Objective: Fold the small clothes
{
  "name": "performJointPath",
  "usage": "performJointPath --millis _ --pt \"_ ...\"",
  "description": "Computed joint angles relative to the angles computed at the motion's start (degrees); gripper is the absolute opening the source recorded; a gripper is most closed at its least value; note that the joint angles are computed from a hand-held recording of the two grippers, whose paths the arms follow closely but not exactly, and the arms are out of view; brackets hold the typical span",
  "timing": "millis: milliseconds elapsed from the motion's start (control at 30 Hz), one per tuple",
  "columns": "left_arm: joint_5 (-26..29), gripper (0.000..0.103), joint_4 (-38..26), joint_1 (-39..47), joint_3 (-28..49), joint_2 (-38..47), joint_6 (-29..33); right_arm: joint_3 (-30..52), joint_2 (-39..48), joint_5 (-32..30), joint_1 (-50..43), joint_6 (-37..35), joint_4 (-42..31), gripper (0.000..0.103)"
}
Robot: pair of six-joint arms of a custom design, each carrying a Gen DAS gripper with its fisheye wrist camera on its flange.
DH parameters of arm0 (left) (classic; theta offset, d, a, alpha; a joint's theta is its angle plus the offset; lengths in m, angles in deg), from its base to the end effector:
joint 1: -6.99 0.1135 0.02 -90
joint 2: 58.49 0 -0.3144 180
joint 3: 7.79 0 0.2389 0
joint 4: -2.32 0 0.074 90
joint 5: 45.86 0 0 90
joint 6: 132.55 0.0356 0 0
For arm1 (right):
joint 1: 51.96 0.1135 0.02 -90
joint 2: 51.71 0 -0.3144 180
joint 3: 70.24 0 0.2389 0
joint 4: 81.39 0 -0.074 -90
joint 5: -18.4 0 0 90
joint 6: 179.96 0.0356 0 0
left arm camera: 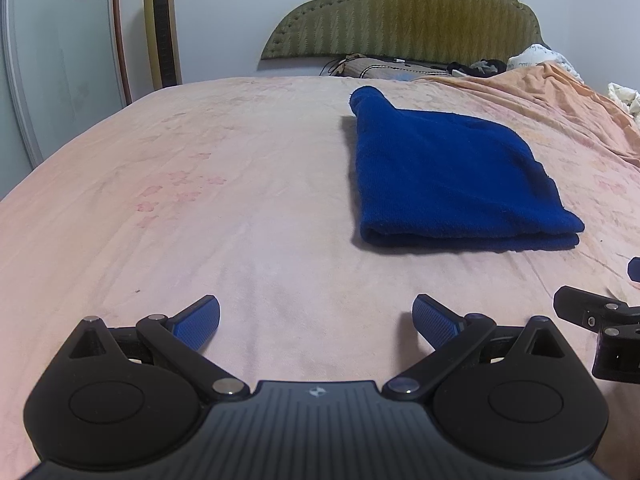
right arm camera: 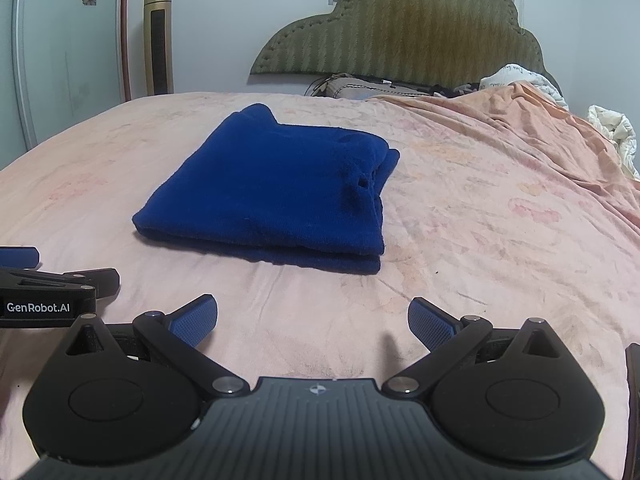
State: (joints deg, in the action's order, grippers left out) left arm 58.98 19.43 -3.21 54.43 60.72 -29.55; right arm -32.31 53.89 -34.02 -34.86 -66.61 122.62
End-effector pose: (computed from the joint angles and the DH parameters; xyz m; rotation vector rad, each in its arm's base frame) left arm 0.3790 -0.0775 0.1181 0.5863 2.1752 -0.2671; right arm 0.2637 0.0584 0.1248 0.4298 2.1299 -0.3683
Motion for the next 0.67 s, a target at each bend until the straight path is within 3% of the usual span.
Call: performJointPath --millis 667 --pt "-0.20 0.103 1.81 -0.30 -0.44 0.19 1.95 -0.06 0.22 -2.79 -1.23 0.52 0.72 0.103"
